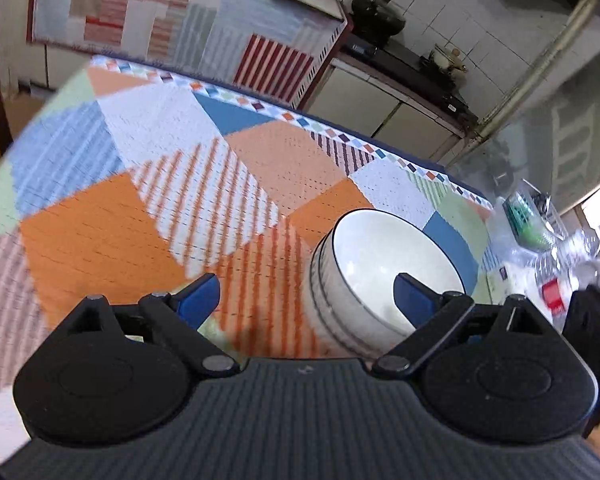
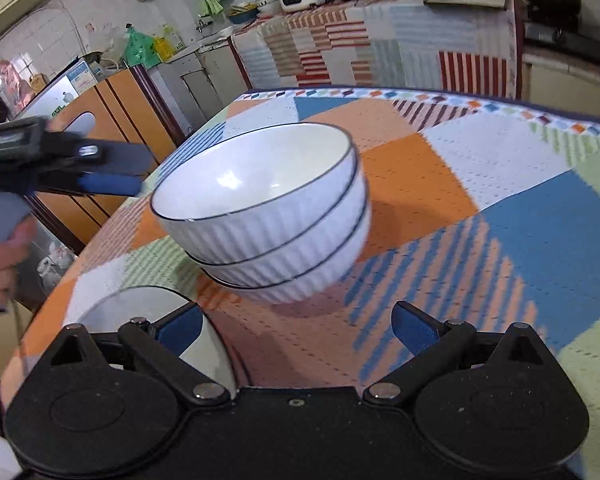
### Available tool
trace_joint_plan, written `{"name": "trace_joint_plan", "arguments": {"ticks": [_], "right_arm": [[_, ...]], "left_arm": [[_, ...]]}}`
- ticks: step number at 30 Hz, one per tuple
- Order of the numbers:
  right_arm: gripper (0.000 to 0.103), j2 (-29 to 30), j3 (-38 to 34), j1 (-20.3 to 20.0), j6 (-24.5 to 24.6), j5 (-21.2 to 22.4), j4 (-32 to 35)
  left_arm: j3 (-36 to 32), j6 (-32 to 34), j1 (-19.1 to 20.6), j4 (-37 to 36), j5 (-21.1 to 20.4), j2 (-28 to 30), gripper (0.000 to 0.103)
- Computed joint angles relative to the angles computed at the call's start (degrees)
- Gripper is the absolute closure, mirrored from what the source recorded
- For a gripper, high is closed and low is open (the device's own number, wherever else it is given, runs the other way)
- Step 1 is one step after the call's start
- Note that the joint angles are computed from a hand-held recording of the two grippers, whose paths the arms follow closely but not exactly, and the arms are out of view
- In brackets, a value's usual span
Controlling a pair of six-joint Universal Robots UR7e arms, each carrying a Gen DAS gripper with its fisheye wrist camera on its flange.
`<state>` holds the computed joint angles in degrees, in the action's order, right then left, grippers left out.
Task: Organize plates and bowls
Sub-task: 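Lift the bowl stack with the left tool and carry it toward the plates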
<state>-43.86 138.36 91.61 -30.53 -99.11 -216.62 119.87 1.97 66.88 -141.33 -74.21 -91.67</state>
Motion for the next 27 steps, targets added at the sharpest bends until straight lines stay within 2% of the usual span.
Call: {"name": "trace_joint_plan", "arguments": {"ticks": [3, 5, 8, 9, 11, 14, 17, 23, 27], "right_arm": [[0.001, 0.3, -1.5, -0.1, 3.2, 1.8, 3.3], [0.001, 1.5, -2.7, 0.6, 3.6, 1.1, 3.8], [0.000, 3.7, -4.6, 1.5, 4.8, -0.6, 3.0], [0.000, 4.2, -5.1, 1.4, 5.6, -0.6, 2.4], [0.000, 4.6, -5.7, 1.1, 6.5, -0.3, 2.4], [0.000, 5.2, -6.0, 1.0, 5.2, -0.4, 2.1], [0.000, 5.2, -6.2, 1.4, 2.5, -1.0, 1.4], [0.000, 5.4, -7.0, 1.0, -3.1, -0.3, 1.9], [0.001, 8.0, -7.1, 1.6, -5.3, -1.4, -3.5]], "left_arm": [[-1.3, 0.3, 0.3, 1.1, -0.1, 3.1, 0.012], [-1.9, 1.0, 0.2, 2.1, -0.1, 4.6, 0.014], [-2.6, 1.1, 0.1, 3.6, 0.4, 6.1, 0.033], [-2.7, 0.6, 0.1, 4.2, 0.9, 6.3, 0.043], [-3.4, -0.5, 0.3, 5.8, 0.5, 7.0, 0.048], [-4.0, -0.6, 0.6, 7.2, -0.8, 7.7, 0.060], [-3.3, -0.7, 0.2, 6.0, -0.1, 7.9, 0.061], [-3.4, -1.1, 1.8, 5.1, -3.0, 7.9, 0.061], [-2.8, -0.2, 1.5, 4.8, -3.0, 7.5, 0.060]]}}
